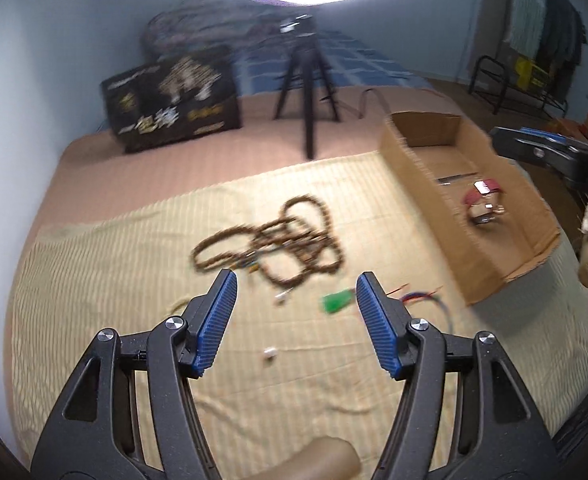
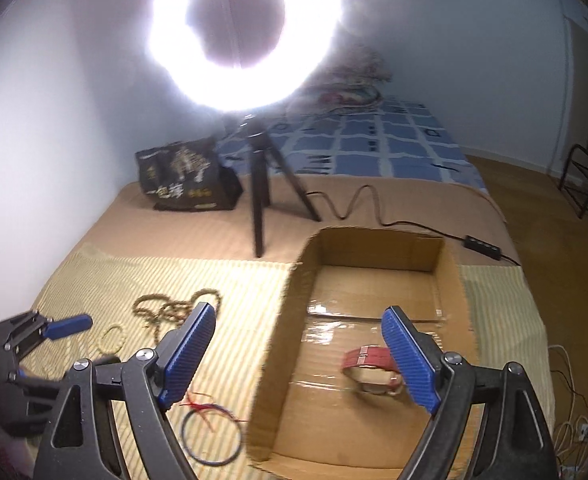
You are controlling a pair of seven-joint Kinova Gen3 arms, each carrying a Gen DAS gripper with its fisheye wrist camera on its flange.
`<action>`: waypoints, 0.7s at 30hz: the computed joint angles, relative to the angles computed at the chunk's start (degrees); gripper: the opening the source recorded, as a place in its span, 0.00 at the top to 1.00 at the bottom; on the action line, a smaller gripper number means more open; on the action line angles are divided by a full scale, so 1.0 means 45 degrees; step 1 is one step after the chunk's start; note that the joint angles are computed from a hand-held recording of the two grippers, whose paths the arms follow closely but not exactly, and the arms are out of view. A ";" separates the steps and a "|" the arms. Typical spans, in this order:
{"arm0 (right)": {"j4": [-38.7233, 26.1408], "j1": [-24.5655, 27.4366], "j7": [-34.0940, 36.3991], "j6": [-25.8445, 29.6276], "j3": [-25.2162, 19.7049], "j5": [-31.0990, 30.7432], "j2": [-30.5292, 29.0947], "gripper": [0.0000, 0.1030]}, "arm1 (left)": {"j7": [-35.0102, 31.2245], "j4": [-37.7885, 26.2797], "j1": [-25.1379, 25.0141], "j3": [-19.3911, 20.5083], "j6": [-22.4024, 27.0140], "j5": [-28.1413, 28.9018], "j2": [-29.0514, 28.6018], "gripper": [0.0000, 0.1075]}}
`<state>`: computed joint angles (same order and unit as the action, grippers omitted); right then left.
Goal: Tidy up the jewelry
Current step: 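Open the left tool to release the watch and withdraw both tools, then grasp the cream bead bracelet with the left tool while the right tool grasps the green jade pendant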
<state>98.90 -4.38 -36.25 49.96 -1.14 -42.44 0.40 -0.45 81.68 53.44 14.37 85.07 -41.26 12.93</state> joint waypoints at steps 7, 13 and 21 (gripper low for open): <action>0.0149 -0.0701 -0.0294 0.0138 -0.0475 0.0425 0.0005 0.16 | 0.1069 0.1875 -0.0716 0.0316 -0.0369 0.0769 -0.1326 0.40; 0.0395 -0.1532 -0.1005 -0.0014 -0.0991 0.1456 0.0041 0.16 | 0.2033 0.3411 -0.1773 0.0828 -0.1080 0.1436 -0.2467 0.40; 0.0763 -0.2526 -0.2056 -0.0207 -0.1525 0.2846 0.0356 0.16 | 0.2379 0.5032 -0.3394 0.1250 -0.2726 0.2586 -0.3507 0.48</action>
